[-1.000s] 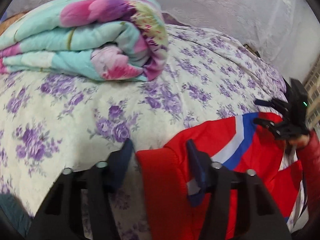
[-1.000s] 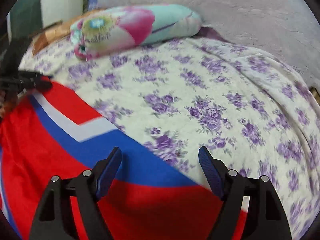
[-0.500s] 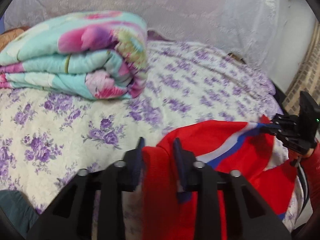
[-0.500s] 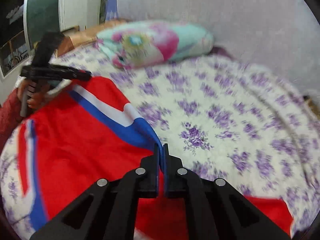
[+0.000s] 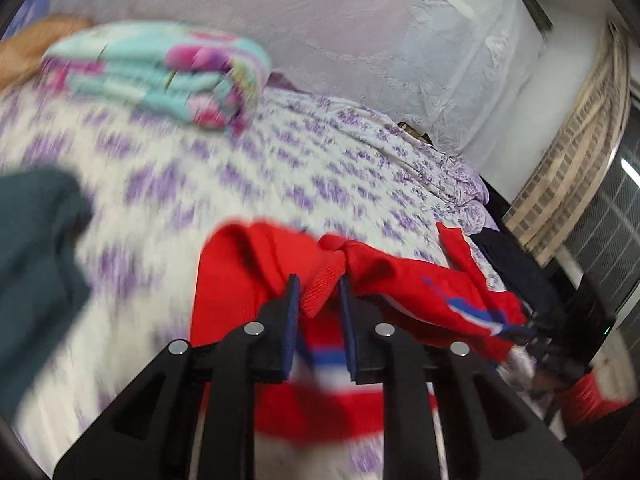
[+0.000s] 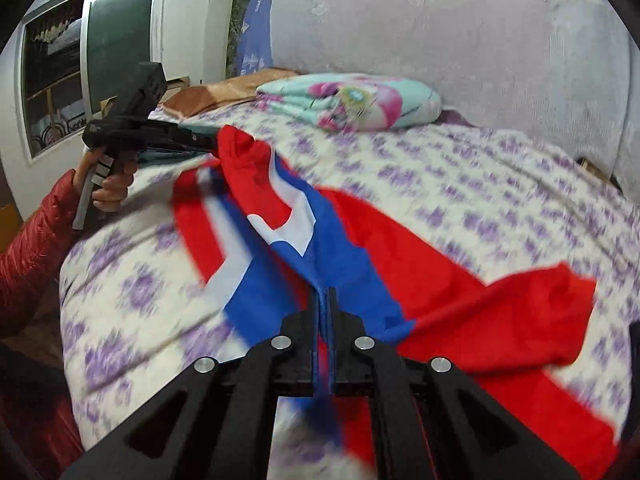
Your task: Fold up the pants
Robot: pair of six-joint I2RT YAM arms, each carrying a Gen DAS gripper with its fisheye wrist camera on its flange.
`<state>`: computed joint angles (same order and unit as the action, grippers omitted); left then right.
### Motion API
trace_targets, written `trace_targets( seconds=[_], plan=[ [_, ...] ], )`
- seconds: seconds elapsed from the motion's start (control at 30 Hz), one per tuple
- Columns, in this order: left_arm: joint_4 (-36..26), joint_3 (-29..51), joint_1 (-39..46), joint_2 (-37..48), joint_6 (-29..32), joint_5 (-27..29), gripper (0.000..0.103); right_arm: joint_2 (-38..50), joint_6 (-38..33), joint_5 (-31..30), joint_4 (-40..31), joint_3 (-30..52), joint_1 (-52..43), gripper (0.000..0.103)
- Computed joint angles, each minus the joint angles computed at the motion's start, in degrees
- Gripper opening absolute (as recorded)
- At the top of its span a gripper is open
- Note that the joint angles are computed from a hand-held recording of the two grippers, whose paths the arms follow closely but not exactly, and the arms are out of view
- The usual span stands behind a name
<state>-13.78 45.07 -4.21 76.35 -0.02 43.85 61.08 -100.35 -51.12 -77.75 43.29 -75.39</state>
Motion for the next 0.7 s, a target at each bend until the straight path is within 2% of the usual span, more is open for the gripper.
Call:
trace_targets(
  seconds=[0.03, 0.1, 0.23, 0.3, 0.37, 0.53, 0.63, 0.67, 0.7],
  plan=[
    [-0.2, -1.6, 0.9, -1.0, 0.0, 1.0, 0.019, 0.0, -3.6, 0.9, -1.3, -1.6, -2.1, 0.004],
    [-0.9, -3.4, 2.0, -2.6, 0.1, 1.9, 0.020, 0.1, -6.4, 1.6, -2.0, -3.2, -4.0, 0.004],
    [-3.1, -4.0, 3.4, -3.6, -1.5, 1.8, 0.026, 0.2, -6.5, 2.1, -0.7, -5.2, -4.4, 0.004],
    [-3.9, -4.0, 4.5, -2.9, -3.7, 4.1, 0.043, -0.8, -5.0, 2.5, 1.1, -6.3, -3.5, 0.004],
    [-3.5, -5.3, 5.3, -3.5, -6.3, 6.9, 0.054, -1.5, -3.4, 3.0, 2.2, -6.8, -2.5, 0.004],
    [-4.4, -5.3, 1.8, -5.1, -11.7, 4.6, 0.068, -0.3, 0.0, 4.1, 4.1, -6.7, -0.3, 0.004],
    [-3.5, -3.7, -2.8, -3.8, -16.3, -2.3, 0.067, 1.0, -0.6, 4.2, 3.8, -6.4, -0.5, 0.004],
    [-3.1, -3.2, -3.7, -3.2, -17.1, -3.5, 0.063, 0.9, -0.6, 4.2, 3.8, -6.3, -0.5, 0.004],
    [-2.7, -2.6, -4.4, -2.7, -18.0, -4.9, 0.041, 0.6, -0.6, 4.1, 3.8, -6.5, -0.6, 0.004]
  ],
)
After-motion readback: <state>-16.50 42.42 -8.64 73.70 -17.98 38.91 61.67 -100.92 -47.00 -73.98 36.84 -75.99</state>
